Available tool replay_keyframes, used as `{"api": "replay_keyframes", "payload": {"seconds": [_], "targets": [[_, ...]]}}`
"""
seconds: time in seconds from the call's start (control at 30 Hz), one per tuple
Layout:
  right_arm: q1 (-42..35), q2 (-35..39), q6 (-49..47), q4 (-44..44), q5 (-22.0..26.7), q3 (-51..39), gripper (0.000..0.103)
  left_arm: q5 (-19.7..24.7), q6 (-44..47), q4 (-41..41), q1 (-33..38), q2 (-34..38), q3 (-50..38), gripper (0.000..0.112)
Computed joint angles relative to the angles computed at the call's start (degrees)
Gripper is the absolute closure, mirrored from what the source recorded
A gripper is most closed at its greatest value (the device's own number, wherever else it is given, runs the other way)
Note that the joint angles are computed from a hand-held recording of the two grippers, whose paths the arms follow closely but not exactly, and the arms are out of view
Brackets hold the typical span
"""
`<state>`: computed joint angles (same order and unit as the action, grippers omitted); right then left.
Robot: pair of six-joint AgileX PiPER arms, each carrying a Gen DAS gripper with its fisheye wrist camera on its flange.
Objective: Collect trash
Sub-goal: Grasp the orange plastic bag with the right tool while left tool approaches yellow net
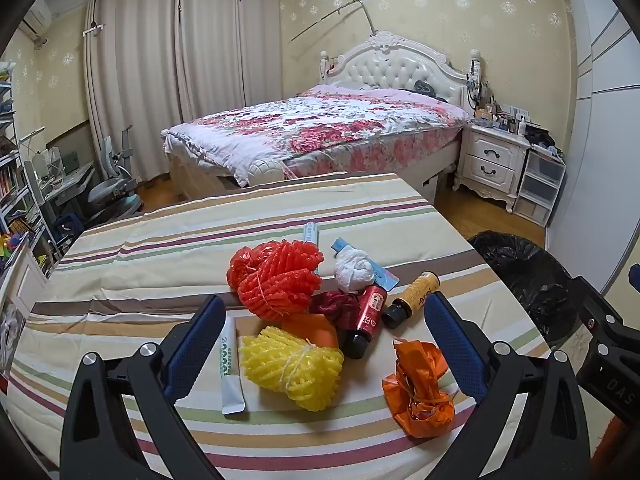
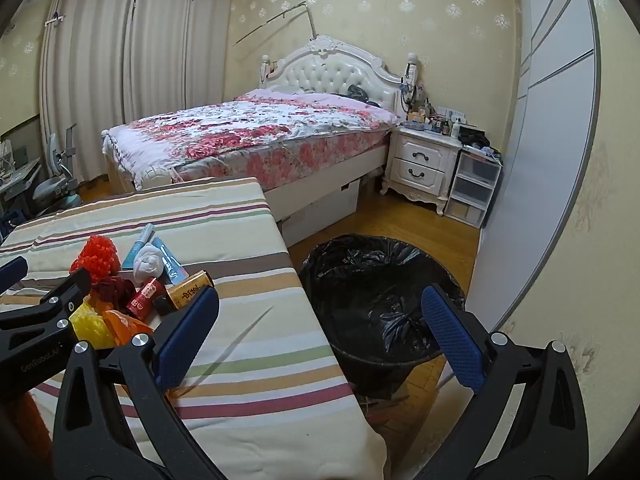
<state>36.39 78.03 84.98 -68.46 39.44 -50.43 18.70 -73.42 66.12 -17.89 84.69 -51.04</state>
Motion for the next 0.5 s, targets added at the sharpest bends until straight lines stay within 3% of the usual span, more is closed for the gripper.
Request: {"api": "replay_keyframes", "payload": {"seconds": [0.5], "targets": [[-0.06,-0.06,-0.05,0.06,-0.1,0.08,0.004,-0.01,0.24,-0.26,0.0,0.01,-0.01,0.015]]}}
